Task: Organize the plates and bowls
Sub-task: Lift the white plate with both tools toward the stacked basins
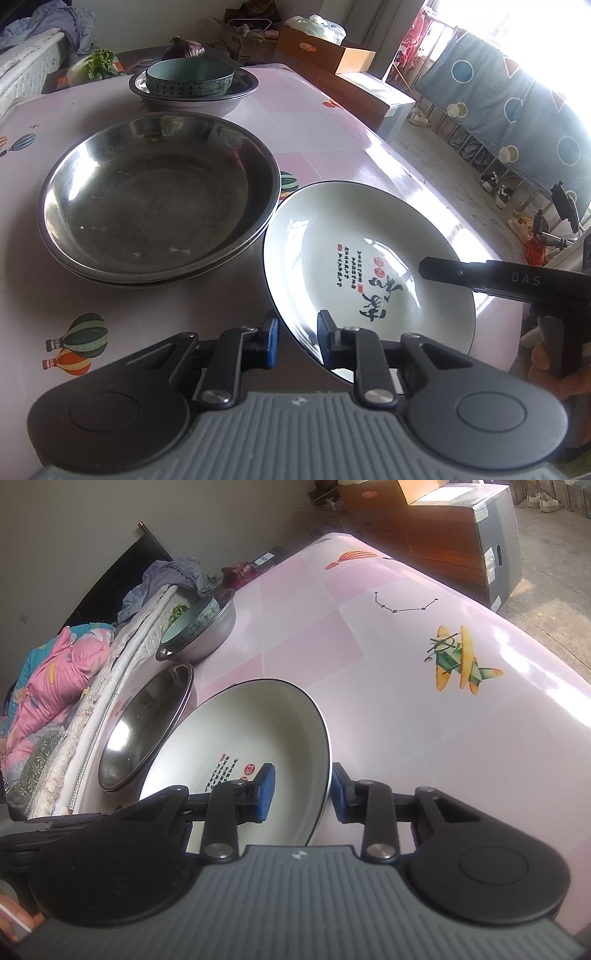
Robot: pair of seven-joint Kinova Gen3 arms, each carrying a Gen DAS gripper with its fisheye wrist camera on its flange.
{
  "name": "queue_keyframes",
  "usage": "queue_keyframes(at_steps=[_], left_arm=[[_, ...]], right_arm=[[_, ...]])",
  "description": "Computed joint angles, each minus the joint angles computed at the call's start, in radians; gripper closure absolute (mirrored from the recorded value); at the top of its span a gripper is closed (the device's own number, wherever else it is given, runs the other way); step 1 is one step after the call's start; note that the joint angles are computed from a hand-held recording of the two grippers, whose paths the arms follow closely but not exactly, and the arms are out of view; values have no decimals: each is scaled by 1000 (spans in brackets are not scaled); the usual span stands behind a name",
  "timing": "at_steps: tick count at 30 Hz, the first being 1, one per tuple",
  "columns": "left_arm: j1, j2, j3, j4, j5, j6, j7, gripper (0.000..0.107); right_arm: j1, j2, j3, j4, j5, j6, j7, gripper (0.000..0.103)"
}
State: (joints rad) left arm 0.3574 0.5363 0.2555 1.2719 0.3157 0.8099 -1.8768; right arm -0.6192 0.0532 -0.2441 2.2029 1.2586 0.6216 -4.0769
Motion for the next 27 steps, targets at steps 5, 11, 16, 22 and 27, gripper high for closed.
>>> queue_keyframes(at_steps=[5,11,16,22,27], left_arm=[[-13,-8,4,-11,6,65,-9,85],[-65,-33,21,11,58,169,-87,83],[-110,-29,25,27,137,199,-154,81],[-75,-53,2,67,120,104,-177,75],[-47,-64,-3,94,80,20,-182,72]], right_arm=[[-9,-10,-12,-5,-47,7,49,72],[-27,-25,-32,-10,-102,15,122,72],[-49,-12,-42,-25,-111,47,147,72],[-72,-9,-41,-33,-125,82,144,72],[-95,-14,-55,-23,-128,126,90,71]])
